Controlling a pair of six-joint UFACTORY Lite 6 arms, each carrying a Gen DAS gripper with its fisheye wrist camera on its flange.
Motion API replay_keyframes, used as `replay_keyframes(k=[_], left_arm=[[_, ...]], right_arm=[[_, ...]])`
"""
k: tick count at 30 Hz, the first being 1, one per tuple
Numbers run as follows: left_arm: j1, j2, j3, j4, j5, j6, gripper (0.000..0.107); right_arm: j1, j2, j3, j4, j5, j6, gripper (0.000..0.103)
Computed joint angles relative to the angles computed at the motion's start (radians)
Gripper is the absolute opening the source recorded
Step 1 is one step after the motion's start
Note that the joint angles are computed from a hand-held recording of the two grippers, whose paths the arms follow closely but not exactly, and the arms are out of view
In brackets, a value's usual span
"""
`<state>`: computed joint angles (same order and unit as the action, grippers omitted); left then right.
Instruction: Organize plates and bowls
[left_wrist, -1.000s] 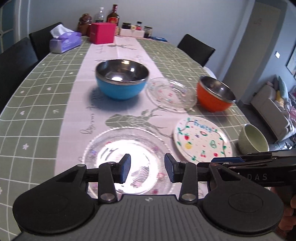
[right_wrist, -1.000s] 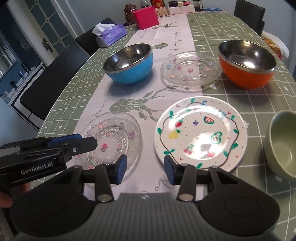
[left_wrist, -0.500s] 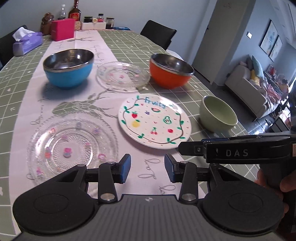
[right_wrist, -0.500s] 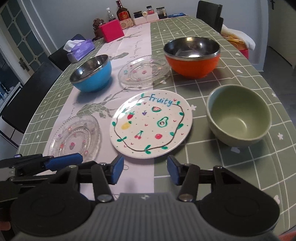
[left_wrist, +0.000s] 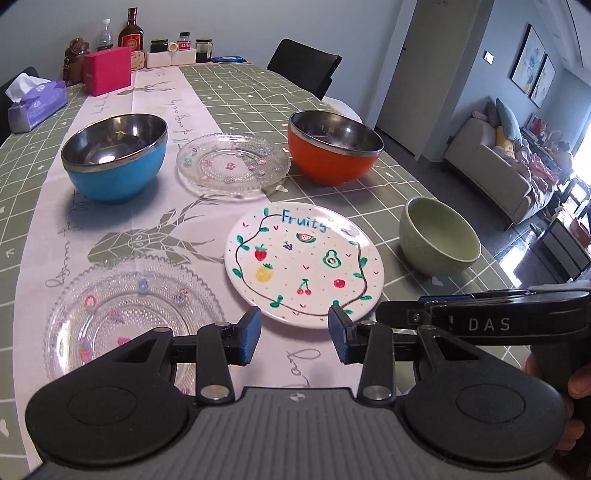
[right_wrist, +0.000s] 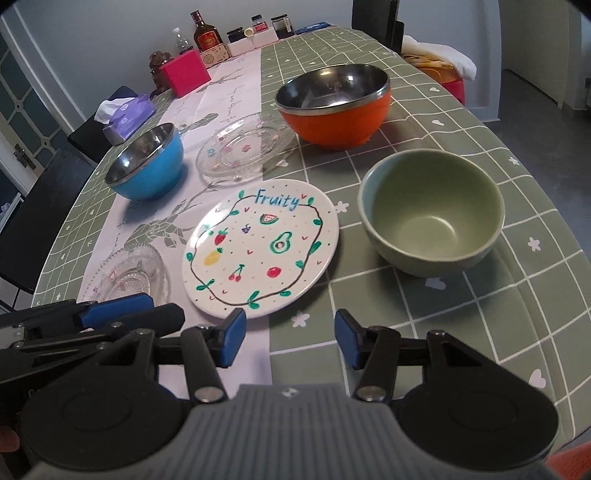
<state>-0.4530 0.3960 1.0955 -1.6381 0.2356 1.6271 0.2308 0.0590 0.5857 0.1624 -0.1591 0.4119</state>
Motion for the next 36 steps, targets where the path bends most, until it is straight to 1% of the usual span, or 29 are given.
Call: replay_keyframes(k=[4,6,7,10,13,18,22,24,25,27,29,30,35,36], left_arm=[[-0.005,0.048,0.069,0.135,0.0,-0.114,0.046],[-0.006,0.073,0.104,0.195,0.005,-0.162,0.046],[-0.002,0.088,0.124,0.228,0.016,-0.19,0.046],[0.022,0.137,0.192,0.3,0.073,-0.242,0.046],[0.042,0.186,0.273,0.377,0.1,-0.307,0.046],[0.099,0.296,0.444,0.468,0.178,-0.437,0.046],[0.124,0.393,0.574,0.543,0.212,-0.546,0.046],[0.127,0.439,0.637,0.598,0.228,-0.604,0.046],[0.128,0.461,0.667,0.626,0.241,-0.639,0.046],[0.133,0.501,0.717,0.655,0.267,-0.672,0.041],[0.136,0.528,0.747,0.681,0.278,-0.7,0.038],[0.137,0.536,0.756,0.694,0.277,-0.715,0.037],[0.156,0.571,0.796,0.721,0.307,-0.749,0.034],[0.157,0.572,0.795,0.722,0.311,-0.75,0.034]], right_arm=[[-0.023,0.021,0.016,-0.111,-0.003,0.122,0.053],[-0.03,0.035,0.026,-0.127,-0.003,0.147,0.053],[-0.035,0.044,0.035,-0.154,-0.003,0.178,0.053],[-0.057,0.075,0.065,-0.337,-0.005,0.376,0.053],[-0.081,0.099,0.088,-0.496,-0.014,0.56,0.053],[-0.11,0.136,0.123,-0.601,-0.026,0.711,0.053],[-0.131,0.181,0.167,-0.702,-0.023,0.848,0.053],[-0.129,0.2,0.191,-0.694,-0.013,0.849,0.053],[-0.126,0.205,0.197,-0.662,-0.011,0.823,0.053],[-0.122,0.214,0.203,-0.563,-0.012,0.732,0.053],[-0.119,0.219,0.207,-0.436,-0.003,0.612,0.052],[-0.12,0.219,0.205,-0.409,-0.003,0.589,0.051],[-0.134,0.22,0.191,-0.478,-0.041,0.666,0.046],[-0.136,0.223,0.192,-0.495,-0.044,0.685,0.041]])
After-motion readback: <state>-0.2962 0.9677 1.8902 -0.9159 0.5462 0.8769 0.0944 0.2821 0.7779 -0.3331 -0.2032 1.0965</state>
